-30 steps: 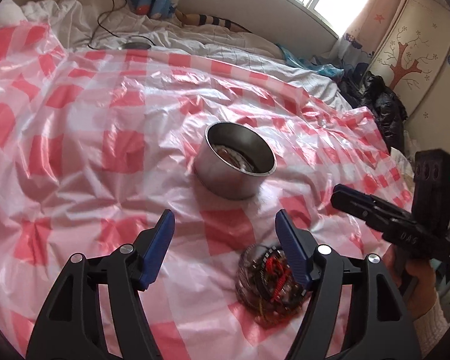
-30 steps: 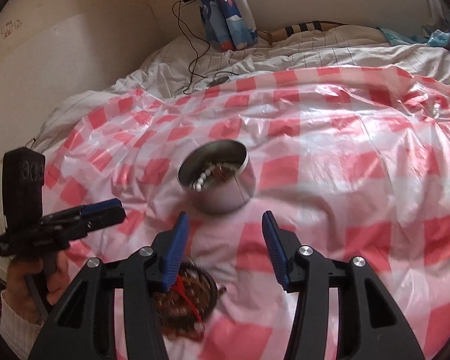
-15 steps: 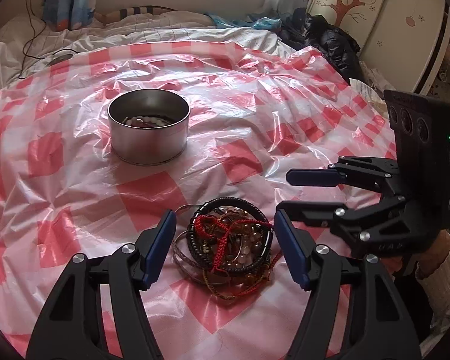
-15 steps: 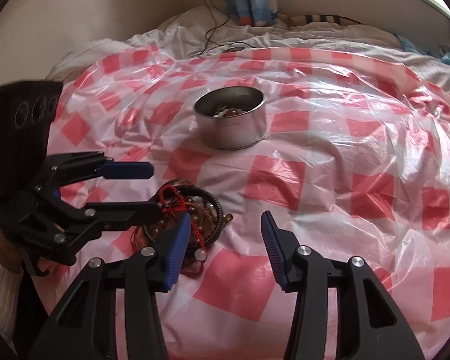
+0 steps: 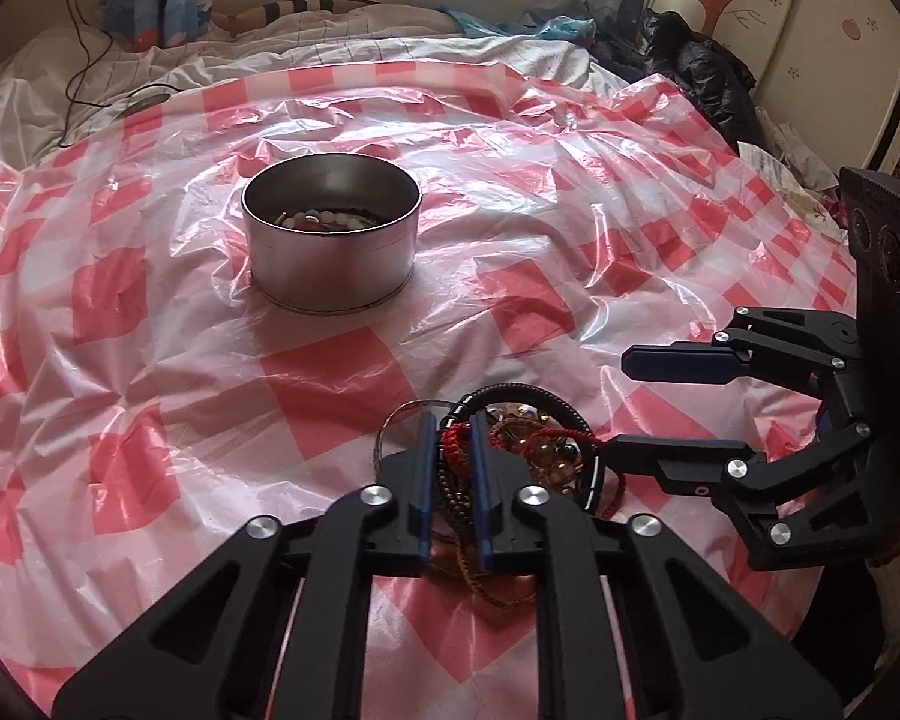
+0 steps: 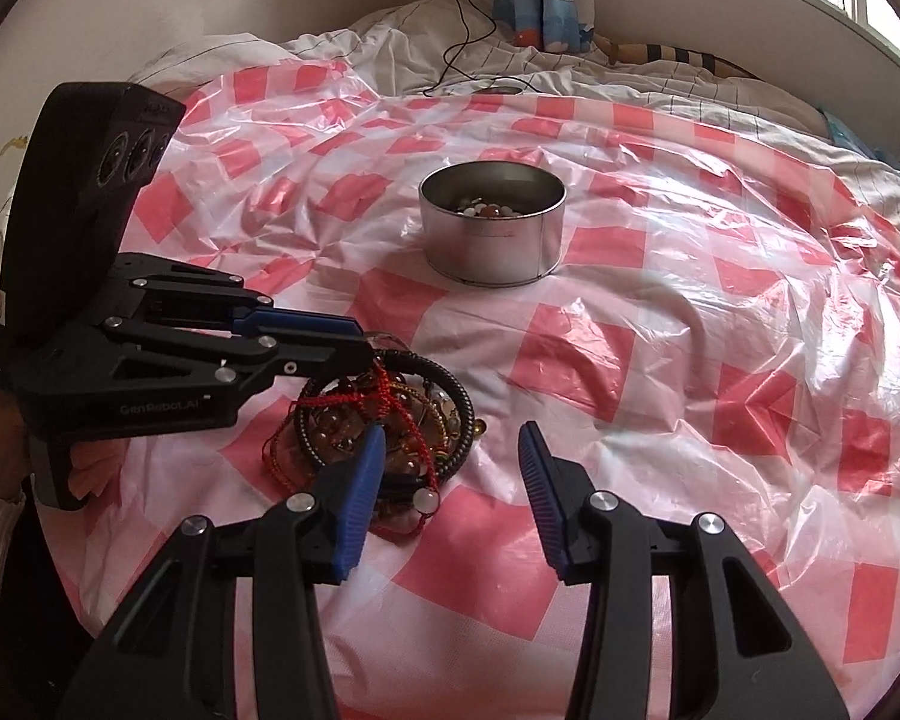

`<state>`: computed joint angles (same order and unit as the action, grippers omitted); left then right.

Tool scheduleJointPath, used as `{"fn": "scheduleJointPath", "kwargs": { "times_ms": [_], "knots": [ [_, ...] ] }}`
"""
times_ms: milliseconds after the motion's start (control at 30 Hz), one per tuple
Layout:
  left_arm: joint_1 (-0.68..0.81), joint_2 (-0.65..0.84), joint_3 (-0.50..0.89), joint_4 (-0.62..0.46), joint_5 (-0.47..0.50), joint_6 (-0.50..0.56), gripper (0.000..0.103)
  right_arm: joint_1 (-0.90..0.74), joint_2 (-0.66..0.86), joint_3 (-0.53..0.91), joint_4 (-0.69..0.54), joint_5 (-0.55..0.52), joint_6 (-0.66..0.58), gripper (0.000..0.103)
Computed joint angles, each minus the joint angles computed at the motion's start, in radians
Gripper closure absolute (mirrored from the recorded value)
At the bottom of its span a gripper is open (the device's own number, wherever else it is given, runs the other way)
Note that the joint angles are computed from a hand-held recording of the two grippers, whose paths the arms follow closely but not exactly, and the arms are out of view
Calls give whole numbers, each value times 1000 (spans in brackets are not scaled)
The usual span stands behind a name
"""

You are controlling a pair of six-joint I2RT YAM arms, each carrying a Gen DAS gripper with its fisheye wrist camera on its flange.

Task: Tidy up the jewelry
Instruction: 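Grasp red cord bracelets from the pile with both grippers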

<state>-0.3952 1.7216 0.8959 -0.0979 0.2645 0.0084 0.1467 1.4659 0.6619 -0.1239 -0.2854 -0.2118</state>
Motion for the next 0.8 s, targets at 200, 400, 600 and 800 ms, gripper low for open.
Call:
{"fn": "scheduleJointPath", "kwargs": {
  "times_ms": [200,400,600,800],
  "knots": [
    [24,-6,2,-2,51,0,99,42,2,-12,41,-24,-21,57],
    [54,-36,-14,26,97,-34,99,77,81,29,67,-16,-4,71],
    [75,-53,-20,36,109,-50,99,87,132,53,55,20,-5,91],
    [94,-63,-24,44,107,-65,99,45,93,28,82,-46,15,100]
  ]
}}
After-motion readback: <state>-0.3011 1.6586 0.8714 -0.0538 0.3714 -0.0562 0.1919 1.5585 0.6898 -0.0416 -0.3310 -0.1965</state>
